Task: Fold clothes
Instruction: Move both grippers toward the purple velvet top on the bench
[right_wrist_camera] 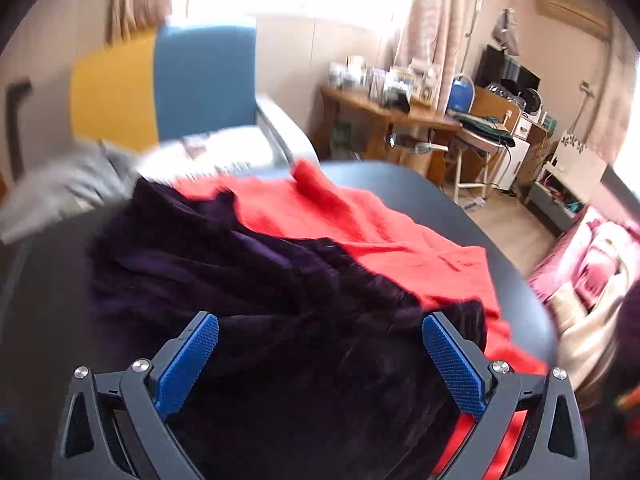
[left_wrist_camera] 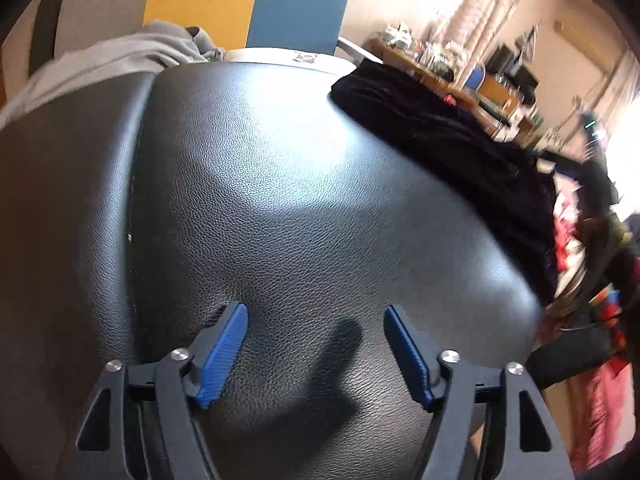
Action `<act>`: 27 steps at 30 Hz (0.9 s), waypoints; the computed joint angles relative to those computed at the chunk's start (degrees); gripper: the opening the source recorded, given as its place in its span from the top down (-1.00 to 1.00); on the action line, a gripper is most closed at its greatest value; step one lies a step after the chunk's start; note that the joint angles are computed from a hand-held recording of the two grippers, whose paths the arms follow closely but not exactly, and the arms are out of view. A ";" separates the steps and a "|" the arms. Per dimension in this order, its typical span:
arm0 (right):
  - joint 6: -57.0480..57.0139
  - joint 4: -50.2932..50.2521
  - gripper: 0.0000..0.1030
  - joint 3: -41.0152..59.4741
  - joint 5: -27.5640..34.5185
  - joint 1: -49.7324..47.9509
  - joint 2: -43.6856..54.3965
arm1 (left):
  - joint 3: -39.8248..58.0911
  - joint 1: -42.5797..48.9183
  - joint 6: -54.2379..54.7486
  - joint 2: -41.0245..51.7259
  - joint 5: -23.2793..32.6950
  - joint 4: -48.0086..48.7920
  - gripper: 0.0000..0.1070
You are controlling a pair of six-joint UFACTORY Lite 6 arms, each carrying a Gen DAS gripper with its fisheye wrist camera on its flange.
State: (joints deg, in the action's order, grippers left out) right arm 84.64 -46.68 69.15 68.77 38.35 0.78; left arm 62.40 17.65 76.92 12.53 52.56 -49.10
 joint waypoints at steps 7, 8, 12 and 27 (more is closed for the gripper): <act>-11.68 12.39 0.53 -4.72 -7.85 -9.83 -2.75 | 5.70 -1.79 -4.04 3.71 1.66 0.00 -0.49; -9.21 11.26 0.62 -5.37 -7.85 -7.72 -4.72 | 5.43 -2.30 -3.81 3.43 0.94 0.00 -0.49; 11.13 6.31 0.74 -11.17 -16.43 7.12 -16.43 | 4.32 -2.98 -3.50 1.52 -0.95 1.92 -0.48; 77.15 -34.82 0.02 3.86 -38.30 49.17 14.29 | 12.39 4.74 -10.12 6.75 9.29 1.79 -0.35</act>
